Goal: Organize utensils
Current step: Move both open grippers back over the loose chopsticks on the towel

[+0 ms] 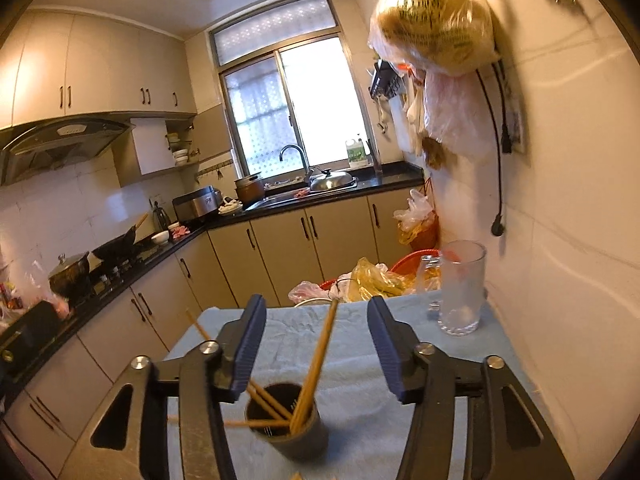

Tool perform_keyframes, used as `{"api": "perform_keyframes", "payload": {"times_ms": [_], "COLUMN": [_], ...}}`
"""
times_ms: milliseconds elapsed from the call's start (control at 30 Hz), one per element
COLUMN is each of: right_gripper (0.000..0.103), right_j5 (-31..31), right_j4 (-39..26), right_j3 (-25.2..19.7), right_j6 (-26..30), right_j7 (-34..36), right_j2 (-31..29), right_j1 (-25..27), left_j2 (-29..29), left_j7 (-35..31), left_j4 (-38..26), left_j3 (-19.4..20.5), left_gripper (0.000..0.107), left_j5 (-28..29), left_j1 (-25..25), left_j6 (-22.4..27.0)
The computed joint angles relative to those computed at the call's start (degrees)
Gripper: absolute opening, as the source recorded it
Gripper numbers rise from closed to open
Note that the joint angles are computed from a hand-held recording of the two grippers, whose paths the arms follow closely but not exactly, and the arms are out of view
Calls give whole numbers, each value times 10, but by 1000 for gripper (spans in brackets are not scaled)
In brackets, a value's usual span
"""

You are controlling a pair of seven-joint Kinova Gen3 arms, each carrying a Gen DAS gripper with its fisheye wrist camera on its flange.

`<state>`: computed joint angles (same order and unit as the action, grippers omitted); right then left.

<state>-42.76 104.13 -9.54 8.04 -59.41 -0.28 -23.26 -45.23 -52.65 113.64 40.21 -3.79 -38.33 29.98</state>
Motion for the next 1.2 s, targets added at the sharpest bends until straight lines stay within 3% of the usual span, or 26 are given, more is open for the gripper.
{"api": "perform_keyframes", "payload": {"times_ms": [300, 533, 733, 800, 1000, 1200], "right_gripper": [71, 76, 77, 77, 77, 77], "right_j5": [70, 192, 171, 157, 148, 143], "right_j4": [73, 144, 215, 241, 290, 299], "right_j3": [78, 91, 180, 201, 188, 150], "right_j6": [111, 192, 237, 242, 238, 219], "right_j7": [-31, -92, -108, -102, -104, -93], "right_j2": [-135, -239, -298, -314, -319, -267], "right_j1": [-13, 18, -32, -49, -66, -91], "left_j2": [-103, -185, -202, -223, -253, -212], "left_j7": [-15, -35, -53, -54, -79, -101], "left_j4": [13, 18, 23, 26, 38, 80], "left_j3": [-43, -55, -85, -84, -78, -78], "left_gripper": [81, 82, 82, 82, 82, 82], "left_j5": [17, 28, 57, 61, 74, 105], "left_j1": [102, 112, 146, 148, 148, 146], "left_j6": [129, 240, 312, 326, 342, 311]}}
